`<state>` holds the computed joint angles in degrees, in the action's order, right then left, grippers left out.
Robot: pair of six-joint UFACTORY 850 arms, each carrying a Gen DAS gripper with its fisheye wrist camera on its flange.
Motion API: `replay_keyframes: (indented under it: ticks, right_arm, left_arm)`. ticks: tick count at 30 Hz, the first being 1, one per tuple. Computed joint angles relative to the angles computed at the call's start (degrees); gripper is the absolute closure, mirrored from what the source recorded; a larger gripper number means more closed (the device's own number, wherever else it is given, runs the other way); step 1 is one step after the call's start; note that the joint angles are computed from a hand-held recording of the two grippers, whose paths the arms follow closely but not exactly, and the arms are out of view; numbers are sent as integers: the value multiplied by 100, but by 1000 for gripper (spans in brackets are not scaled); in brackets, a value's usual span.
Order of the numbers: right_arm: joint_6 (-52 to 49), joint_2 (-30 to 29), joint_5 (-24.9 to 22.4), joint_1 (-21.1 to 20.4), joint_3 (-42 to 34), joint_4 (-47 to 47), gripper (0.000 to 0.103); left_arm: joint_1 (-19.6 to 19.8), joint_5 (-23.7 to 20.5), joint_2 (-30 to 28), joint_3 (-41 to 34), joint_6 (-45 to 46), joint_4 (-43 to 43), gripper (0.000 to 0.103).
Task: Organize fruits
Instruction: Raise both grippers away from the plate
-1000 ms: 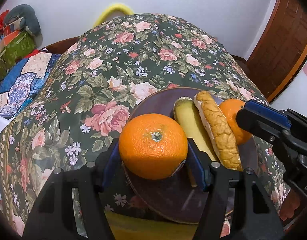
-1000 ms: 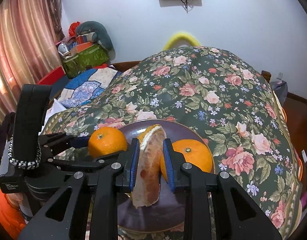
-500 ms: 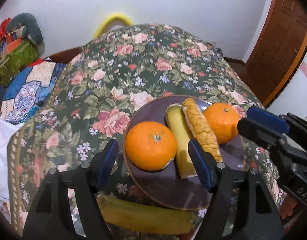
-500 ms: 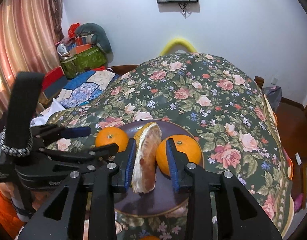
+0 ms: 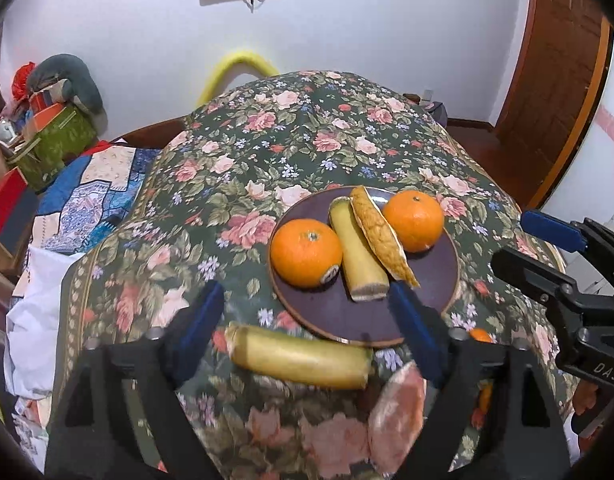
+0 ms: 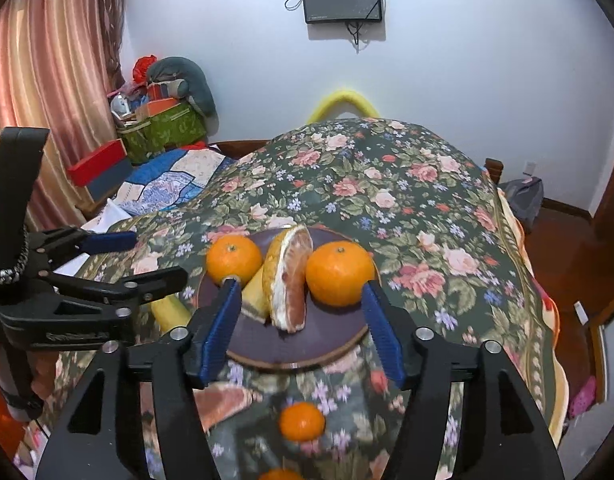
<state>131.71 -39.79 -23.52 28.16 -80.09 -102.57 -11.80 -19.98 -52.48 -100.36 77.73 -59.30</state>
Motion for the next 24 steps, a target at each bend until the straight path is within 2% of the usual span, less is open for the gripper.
replay_keyframes:
  ticks: [3, 8, 12, 17, 21, 24]
  right_arm:
    - [94, 90, -43, 57, 172, 7, 39]
    - [244, 192, -103, 118, 398, 12, 38]
    - [454, 233, -84, 129, 541, -54, 36]
    - [509, 227, -58, 114, 632, 14, 36]
    - [747, 245, -8, 96, 714, -116, 36]
    - [790, 239, -2, 99, 734, -118, 36]
  left_arm:
    - [16, 62, 143, 268, 209, -186, 14]
    - [-34, 135, 163, 479, 5, 56, 13]
    - [-121, 252, 5, 444, -700, 675, 13]
    - [-207, 711, -81, 571, -462, 449, 13]
    - [-231, 925, -260, 480, -1310, 1283, 16]
    - [-99, 545, -335, 353, -1122, 989, 18]
